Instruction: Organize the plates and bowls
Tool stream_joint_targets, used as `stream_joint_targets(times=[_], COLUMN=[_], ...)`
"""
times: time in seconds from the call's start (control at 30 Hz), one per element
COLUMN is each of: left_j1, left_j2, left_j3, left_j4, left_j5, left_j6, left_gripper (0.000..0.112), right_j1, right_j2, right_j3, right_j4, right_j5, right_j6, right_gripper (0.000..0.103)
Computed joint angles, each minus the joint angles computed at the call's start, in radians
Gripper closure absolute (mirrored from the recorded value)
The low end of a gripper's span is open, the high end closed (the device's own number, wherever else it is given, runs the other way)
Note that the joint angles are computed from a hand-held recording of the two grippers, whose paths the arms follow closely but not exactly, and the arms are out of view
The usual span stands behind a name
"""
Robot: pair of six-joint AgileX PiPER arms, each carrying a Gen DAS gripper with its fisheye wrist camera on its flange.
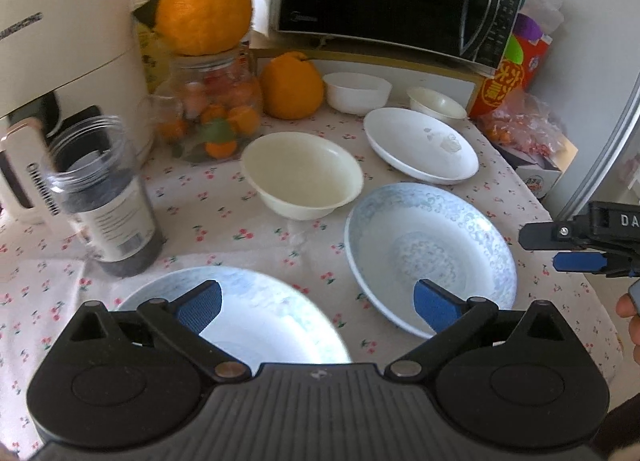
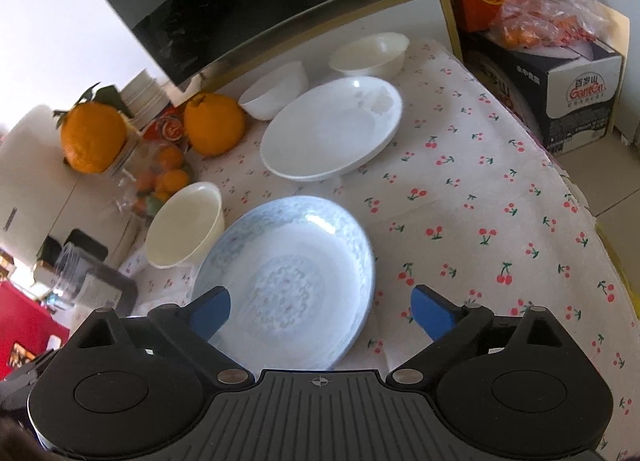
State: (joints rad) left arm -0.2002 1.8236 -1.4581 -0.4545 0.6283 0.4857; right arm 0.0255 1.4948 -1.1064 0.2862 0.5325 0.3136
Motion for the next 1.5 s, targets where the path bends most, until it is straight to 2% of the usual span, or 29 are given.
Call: stream_joint_targets(times=[0.37, 0.6, 0.87, 1.03, 1.13, 1.3, 1.4, 1.5], left_j1=[0.104, 0.191, 0.305, 0.330, 0.331, 0.321, 0.317, 0.320], left_j2=[-0.071, -0.081, -0.044, -0.043, -0.041, -0.043, -0.040, -0.034], left_j3=[0.119, 0.183, 0.198, 0.214, 0.217, 0.224, 0.222, 0.216], left_j4=[-0.053, -0.132, -0.271, -0.302, -0.310, -0.297, -0.292, -0.292], left_j5=[-0.053, -0.083, -0.019, 0.006, 0.014, 0.018, 0.019, 0.027], left_j6=[0.136, 0.295, 0.446, 0.489, 0.511, 0.531, 0.535, 0.535], left_gripper=[0.010, 0.010, 0.010, 0.014, 0.018, 0.025, 0.029, 0.034], right_j1=[0.183, 0.307, 0.429, 0.486, 0.506, 0.520, 0.533, 0.538], right_j2=[-0.018, 0.000, 0.054, 0.092, 0.118, 0.146, 0.160, 0.171], right_j3=[0.021, 0.023, 0.038, 0.044, 0.034, 0.022, 0.016, 0.008], right_j4=[-0.176, -0.175, -0.090, -0.108, -0.157, -0.280, -0.413, -0.470], right_j5=[-0.062, -0.130, -0.239, -0.291, -0.304, -0.307, -0.303, -0.298], right_j6=[0.150, 0.145, -0.018, -0.035, -0.001, 0.127, 0.263, 0.313], right_gripper=[0.004, 0.004, 0.004, 0.004, 0.004, 0.004, 0.004, 0.006])
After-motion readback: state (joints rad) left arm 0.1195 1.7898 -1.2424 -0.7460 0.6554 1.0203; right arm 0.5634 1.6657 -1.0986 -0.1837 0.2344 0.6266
